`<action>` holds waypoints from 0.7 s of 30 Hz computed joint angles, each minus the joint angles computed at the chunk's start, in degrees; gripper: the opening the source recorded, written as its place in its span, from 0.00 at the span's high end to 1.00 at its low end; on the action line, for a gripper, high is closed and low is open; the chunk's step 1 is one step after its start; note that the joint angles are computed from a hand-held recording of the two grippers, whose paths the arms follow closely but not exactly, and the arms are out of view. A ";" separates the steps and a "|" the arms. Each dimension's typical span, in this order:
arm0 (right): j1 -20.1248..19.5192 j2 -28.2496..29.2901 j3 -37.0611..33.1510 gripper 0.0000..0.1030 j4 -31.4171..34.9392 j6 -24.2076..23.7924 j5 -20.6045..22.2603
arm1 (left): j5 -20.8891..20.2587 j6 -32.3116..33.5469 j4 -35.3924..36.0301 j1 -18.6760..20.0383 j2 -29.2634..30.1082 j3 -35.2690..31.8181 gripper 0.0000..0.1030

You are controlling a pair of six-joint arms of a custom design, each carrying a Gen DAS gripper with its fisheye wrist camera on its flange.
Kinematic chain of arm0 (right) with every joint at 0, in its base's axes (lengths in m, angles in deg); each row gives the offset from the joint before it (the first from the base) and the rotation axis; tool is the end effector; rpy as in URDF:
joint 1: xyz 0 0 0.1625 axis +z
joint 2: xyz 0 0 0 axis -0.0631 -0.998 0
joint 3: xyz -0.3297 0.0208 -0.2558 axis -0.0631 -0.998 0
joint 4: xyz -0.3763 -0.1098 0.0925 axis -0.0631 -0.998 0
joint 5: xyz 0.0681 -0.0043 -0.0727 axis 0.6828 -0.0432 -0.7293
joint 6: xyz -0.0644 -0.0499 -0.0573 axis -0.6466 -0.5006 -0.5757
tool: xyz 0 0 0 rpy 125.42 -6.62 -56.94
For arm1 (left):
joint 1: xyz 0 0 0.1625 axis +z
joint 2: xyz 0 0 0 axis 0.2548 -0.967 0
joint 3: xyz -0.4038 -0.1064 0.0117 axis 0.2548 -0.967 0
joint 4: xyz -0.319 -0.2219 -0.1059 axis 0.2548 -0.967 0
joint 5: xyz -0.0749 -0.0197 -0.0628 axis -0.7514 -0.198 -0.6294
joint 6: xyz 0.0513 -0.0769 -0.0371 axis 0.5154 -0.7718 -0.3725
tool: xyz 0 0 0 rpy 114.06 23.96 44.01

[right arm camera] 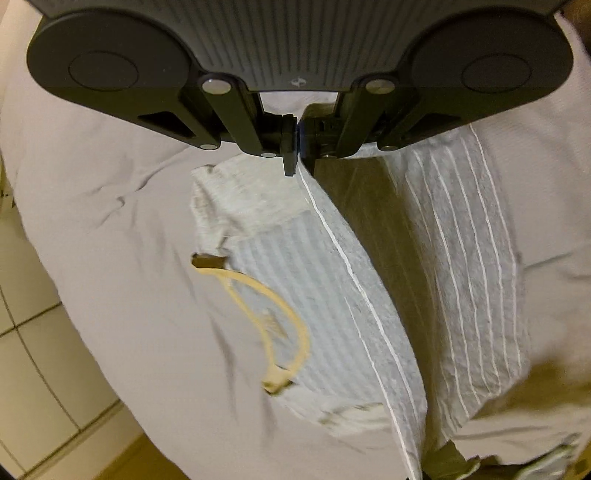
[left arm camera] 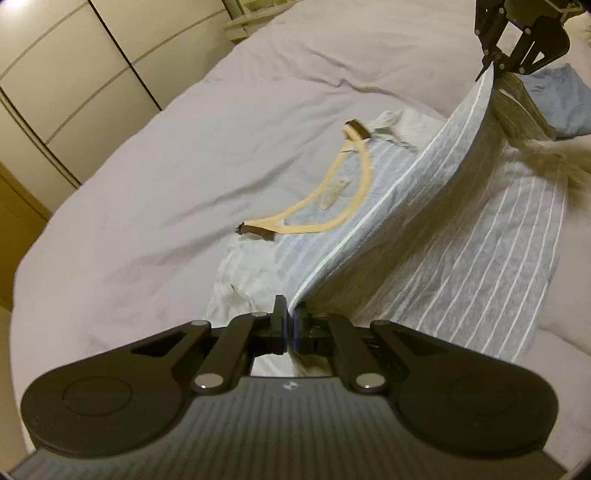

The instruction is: Fold clothes

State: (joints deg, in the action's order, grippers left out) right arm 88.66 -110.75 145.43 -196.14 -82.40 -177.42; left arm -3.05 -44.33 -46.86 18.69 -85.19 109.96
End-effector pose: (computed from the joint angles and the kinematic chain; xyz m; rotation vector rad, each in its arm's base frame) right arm 0.0306 -0.6115 0.3998 1.7039 -1.7503 -0.1553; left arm -0.2057 -0.3972 0.2514 0.7854 1.9915 -0.5174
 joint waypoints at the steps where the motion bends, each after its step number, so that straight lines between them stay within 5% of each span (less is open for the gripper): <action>1: 0.19 2.33 -2.04 1.00 -0.15 0.43 -0.60 | 0.19 3.53 -3.11 1.94 0.52 -0.23 0.98; 5: 0.44 10.84 -10.58 1.00 1.62 2.77 -2.33 | -0.07 17.24 -14.91 9.96 3.78 -2.34 0.98; 9: 0.30 17.41 -18.58 1.00 4.40 4.77 -2.78 | -0.98 24.26 -21.60 15.95 7.13 -4.97 0.98; 18: -1.33 30.09 -36.82 1.00 14.94 10.72 -2.26 | -2.45 24.90 -24.56 24.41 13.73 -10.28 0.90; 21: -2.13 32.48 -40.71 0.82 18.06 14.34 -2.38 | -1.79 22.97 -25.16 25.96 14.27 -10.76 0.86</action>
